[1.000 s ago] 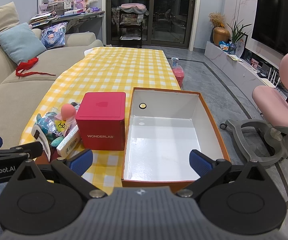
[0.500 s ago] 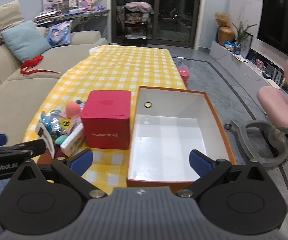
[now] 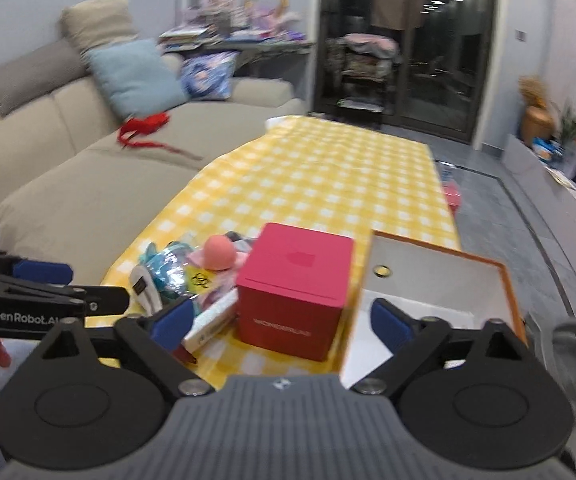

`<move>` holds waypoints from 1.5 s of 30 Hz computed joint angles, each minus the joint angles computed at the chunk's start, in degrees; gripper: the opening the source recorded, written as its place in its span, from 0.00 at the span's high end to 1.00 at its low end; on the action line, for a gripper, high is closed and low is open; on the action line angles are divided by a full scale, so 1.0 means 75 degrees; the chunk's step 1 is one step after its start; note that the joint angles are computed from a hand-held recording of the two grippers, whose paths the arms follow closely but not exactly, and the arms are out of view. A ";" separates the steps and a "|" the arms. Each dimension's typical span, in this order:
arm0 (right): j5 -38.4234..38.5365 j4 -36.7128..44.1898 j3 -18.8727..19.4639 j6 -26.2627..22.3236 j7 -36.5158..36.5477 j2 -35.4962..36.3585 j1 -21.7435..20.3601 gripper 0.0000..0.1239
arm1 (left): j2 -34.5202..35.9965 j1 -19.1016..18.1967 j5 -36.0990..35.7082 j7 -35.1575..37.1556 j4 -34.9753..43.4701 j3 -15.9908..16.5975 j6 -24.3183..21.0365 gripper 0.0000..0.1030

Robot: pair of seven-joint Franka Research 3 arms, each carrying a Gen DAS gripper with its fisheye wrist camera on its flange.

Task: Organize soft objects
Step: 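Reach the right gripper to the pink sponge ball and close on it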

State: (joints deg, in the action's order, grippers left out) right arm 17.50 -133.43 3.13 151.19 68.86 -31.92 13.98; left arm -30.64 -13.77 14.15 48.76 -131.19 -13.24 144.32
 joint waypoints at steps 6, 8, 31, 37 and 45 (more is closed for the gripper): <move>0.0473 0.1242 -0.0367 -0.0413 -0.1448 0.1367 0.0667 0.43 | 0.0477 -0.0335 -0.0816 0.1518 0.0181 0.0833 0.0105 0.25; 0.0616 0.1827 -0.0390 -0.0747 -0.1980 0.1933 0.0735 0.44 | 0.0709 -0.0341 -0.1159 0.2033 0.0297 0.1031 0.0161 0.33; -0.1157 0.9867 0.0139 -0.5826 -0.3089 0.8301 0.0834 0.57 | 0.3210 0.0980 -0.3396 0.6034 0.2274 0.1092 -0.0717 0.42; -0.1298 1.0740 0.0110 -0.6277 -0.3000 0.8986 0.0959 0.60 | 0.3373 0.1160 -0.3626 0.6108 0.2352 0.0996 -0.0654 0.42; -0.1092 1.0312 0.0162 -0.6087 -0.3094 0.8745 0.0882 0.68 | 0.3469 0.1186 -0.3713 0.6219 0.2377 0.0910 -0.0532 0.44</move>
